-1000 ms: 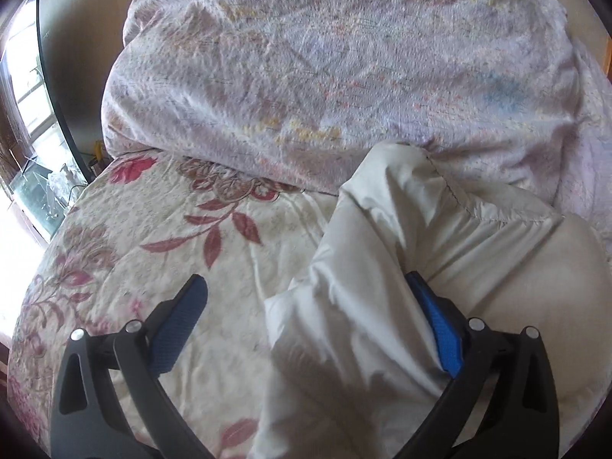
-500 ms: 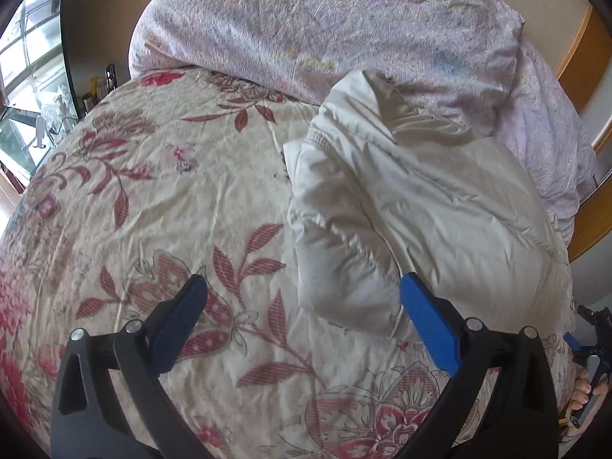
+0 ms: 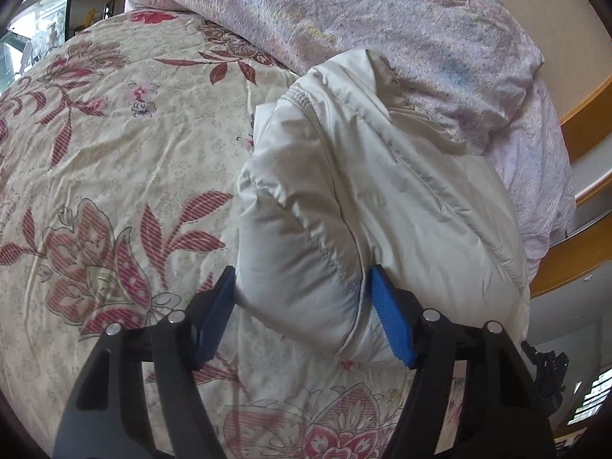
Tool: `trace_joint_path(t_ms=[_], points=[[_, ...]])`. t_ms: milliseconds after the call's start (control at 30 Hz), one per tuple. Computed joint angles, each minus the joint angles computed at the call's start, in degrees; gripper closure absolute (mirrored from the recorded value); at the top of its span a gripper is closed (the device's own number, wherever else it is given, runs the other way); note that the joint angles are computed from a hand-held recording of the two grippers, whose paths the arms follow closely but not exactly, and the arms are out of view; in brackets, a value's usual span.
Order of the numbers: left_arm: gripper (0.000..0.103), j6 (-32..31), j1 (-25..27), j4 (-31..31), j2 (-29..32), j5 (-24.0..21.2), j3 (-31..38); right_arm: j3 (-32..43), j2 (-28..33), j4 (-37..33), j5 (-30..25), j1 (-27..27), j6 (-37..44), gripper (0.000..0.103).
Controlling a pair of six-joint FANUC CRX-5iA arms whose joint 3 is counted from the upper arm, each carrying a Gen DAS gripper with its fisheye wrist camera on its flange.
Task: Fold large clothes
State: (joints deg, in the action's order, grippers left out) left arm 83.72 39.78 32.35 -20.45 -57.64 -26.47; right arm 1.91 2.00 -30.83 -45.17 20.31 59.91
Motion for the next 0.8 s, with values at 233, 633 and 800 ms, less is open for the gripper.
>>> trace_joint_path(t_ms=[233, 633, 800], points=[[0.064, 1.14, 0.20, 5.16, -2.06, 4.90, -3.85, -2.52, -1.38, 0.52, 4.31, 0.21, 0.48, 0.064], [0.079, -3.64, 3.53, 10.52, -5.71, 4.35, -6.39, -3.13, -3.44, 1.88, 5.63, 1.43, 3.23, 0.077], [0.079, -6.26, 9.22, 11.10, -9.84, -0.49, -7.91, -3.65, -5.21, -0.19, 3.97, 2.25, 6.51, 0.078]])
